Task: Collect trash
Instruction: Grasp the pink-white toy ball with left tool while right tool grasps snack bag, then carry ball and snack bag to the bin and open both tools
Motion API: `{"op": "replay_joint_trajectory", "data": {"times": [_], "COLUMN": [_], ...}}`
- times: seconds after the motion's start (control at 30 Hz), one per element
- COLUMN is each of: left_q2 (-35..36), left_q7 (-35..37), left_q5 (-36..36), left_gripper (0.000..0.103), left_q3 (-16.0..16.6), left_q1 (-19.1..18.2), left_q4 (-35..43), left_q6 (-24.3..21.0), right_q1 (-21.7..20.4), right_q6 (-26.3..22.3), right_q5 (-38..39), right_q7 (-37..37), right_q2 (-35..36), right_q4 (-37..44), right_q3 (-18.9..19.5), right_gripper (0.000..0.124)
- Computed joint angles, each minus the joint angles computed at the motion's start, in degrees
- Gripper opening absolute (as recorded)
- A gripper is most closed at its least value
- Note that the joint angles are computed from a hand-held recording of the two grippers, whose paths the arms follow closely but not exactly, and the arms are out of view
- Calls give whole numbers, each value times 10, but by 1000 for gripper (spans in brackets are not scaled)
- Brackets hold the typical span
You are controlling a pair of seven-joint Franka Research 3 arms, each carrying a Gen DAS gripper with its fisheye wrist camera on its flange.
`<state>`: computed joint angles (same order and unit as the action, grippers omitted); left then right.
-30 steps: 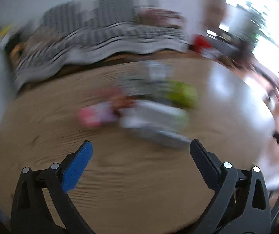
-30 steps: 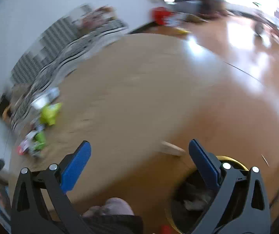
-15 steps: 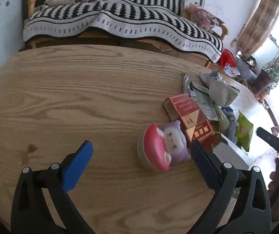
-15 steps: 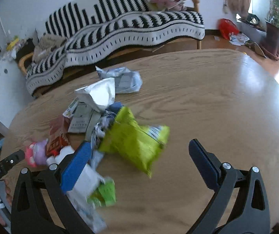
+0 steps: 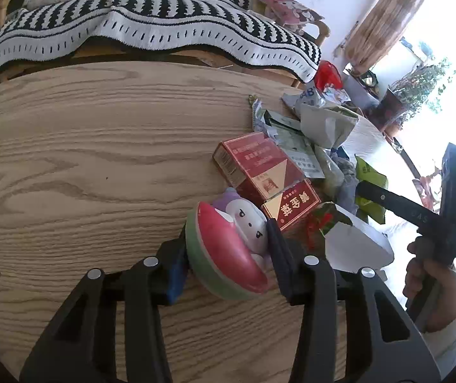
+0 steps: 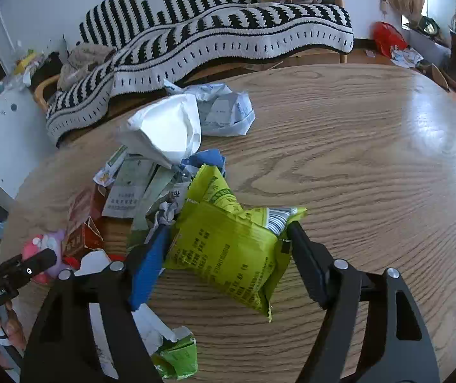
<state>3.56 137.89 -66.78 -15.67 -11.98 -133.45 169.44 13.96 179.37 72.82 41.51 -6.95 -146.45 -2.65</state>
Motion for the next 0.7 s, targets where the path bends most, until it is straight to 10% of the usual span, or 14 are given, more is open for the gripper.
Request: {"op": "replay_joint_trajectory", "data": {"times": [0.7], "left_q2": [-36], "left_q7": [5], "left_q5": [-27], "left_gripper": [42], "left_q3": [16], "left_q1": [-20], "left_q4": [-21], "left_q6": [44], "right_q1": [6], "right_q6": [42], "right_q5": [121], "right_q7": [-104], "right_q2": [-16], "right_q4": [7], "right_q3": [5], "right_gripper": [70]}}
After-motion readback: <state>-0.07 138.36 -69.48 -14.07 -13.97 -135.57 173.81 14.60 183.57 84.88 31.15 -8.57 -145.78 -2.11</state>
